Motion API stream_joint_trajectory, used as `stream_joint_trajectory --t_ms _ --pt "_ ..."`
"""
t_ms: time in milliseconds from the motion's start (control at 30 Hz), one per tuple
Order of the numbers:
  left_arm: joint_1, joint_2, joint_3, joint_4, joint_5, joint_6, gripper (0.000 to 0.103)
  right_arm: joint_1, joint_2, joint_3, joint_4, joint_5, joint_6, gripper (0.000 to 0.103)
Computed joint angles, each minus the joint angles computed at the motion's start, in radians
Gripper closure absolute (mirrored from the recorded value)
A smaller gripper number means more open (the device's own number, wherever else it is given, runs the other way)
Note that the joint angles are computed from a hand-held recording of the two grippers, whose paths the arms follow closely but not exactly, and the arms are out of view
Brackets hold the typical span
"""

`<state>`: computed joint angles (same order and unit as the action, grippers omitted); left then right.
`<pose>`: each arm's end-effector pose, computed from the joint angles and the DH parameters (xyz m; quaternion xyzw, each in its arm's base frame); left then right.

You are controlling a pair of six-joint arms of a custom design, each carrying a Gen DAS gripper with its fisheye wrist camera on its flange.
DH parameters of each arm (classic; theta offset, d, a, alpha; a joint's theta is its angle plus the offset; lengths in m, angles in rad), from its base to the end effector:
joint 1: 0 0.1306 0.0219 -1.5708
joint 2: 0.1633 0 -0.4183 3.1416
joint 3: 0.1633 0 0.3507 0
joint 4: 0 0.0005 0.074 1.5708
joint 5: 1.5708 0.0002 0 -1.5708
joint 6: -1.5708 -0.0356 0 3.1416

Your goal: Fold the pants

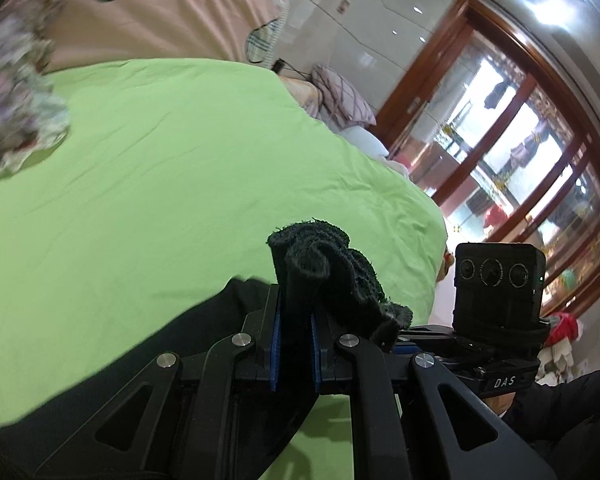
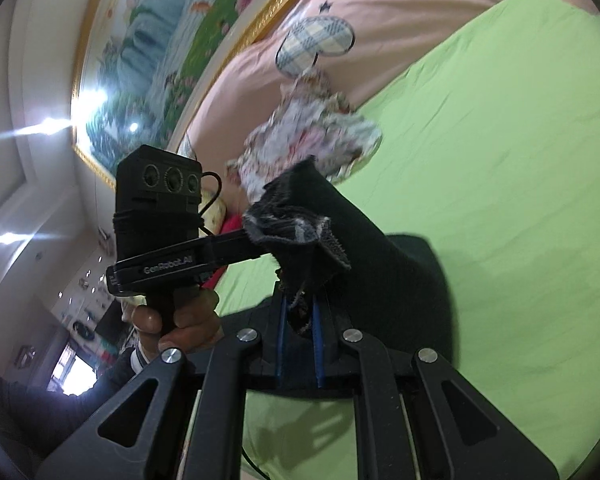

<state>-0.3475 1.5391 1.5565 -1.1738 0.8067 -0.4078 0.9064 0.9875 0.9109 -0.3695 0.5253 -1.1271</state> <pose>0.4301 -0.1837 0.4610 0.4070 0.8069 -0.3782 0.2007 0.1966 0.2213 0.4403 0.2276 0.7968 0.3223 0.4577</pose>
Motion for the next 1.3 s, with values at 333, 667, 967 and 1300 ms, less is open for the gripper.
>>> stream_joint_trajectory --t_ms 333,667,967,1300 --pt "0.112 -0.013 -0.136 0.070 0.001 0.011 0.093 -0.055 0.124 0.058 -0.071 -0.154 0.053 0.091" --pt "0.169 -0.007 -0.219 0.102 -0.002 0.033 0.096 -0.079 0.198 0.079 -0.139 -0.236 0.061 0.090" --pt "0.218 -0.042 -0.254 0.123 -0.013 0.069 0.092 -0.072 0.207 0.105 -0.177 -0.227 0.060 0.084" --pt "0.282 -0.098 -0.304 0.166 -0.042 0.145 0.073 -0.055 0.212 0.120 -0.137 -0.233 0.070 0.066"
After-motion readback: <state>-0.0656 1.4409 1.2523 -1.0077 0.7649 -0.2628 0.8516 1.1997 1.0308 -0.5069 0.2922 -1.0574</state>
